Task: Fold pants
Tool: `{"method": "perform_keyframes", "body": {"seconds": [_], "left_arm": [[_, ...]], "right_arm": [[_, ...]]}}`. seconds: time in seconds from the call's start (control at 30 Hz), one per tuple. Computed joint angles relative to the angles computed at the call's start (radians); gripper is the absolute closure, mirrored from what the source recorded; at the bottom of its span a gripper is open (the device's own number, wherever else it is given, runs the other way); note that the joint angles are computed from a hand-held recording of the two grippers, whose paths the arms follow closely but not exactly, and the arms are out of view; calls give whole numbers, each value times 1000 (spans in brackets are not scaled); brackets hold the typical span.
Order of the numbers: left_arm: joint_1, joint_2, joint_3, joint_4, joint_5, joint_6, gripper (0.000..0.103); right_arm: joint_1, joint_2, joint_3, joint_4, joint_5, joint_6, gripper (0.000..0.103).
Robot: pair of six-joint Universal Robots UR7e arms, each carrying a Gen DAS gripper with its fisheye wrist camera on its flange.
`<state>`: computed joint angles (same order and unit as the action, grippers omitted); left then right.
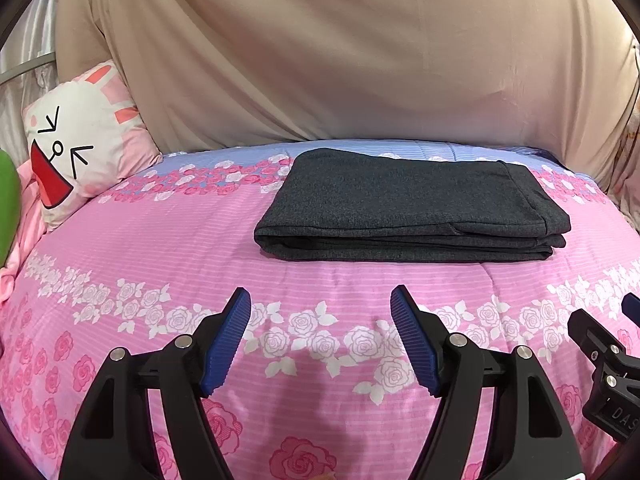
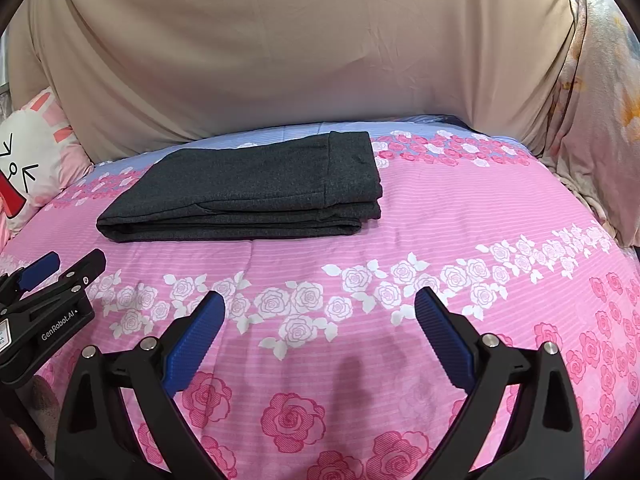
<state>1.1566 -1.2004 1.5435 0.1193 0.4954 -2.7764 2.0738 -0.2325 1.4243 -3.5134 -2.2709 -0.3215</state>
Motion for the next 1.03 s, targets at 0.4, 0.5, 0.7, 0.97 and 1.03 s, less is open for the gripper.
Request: {"method": "perform_keyframes", "body": {"seconds": [0.4, 0.5, 0.7, 0.97, 1.03], "left_arm": [[-10, 0, 12, -77, -68, 71, 18], [-16, -12, 36, -158, -97, 141, 16], [-18, -43, 70, -178, -42, 160, 16], [-15, -24, 41, -106, -32, 120, 16], [-12, -16, 28, -74, -26, 96, 16]], "right_arm": [[-1, -1, -1, 1, -1, -3, 9], [-1, 0, -1, 1, -1, -4, 9], [-1, 0, -2, 2, -1, -4, 9], [-1, 0, -2, 3, -1, -4, 9], [-1, 0, -2, 1, -1, -5, 9]]}}
